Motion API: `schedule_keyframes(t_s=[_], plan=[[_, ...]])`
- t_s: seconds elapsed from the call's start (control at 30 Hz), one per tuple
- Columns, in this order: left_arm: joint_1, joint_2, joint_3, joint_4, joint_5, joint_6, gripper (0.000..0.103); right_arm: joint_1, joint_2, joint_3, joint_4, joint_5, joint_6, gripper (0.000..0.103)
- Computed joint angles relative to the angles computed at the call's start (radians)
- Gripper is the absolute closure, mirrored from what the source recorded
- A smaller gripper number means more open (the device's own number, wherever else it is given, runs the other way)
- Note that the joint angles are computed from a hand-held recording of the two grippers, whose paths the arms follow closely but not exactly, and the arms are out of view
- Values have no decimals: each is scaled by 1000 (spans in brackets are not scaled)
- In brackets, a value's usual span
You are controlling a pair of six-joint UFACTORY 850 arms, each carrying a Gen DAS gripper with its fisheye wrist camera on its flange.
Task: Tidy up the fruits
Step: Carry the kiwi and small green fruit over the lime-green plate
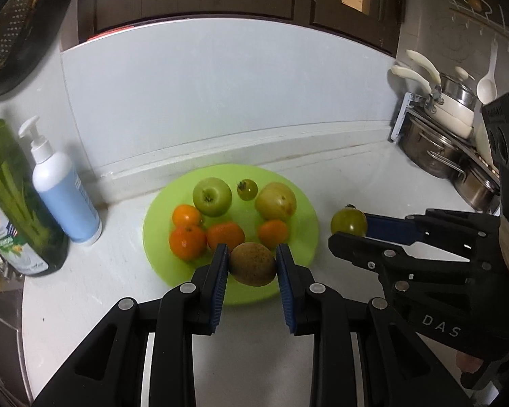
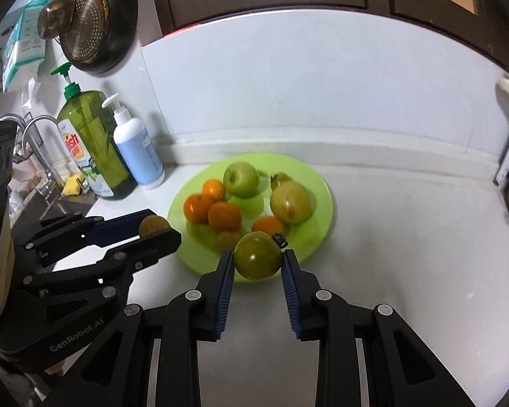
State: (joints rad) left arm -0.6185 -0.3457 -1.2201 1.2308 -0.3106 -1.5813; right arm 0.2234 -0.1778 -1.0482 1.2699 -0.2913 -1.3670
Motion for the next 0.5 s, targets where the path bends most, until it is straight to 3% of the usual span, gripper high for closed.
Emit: schedule_keyframes(t_s=[0.5], plan=[[96,-108,-147,-305,38,359,74,24,-195,-254,-268,-41,219,73]])
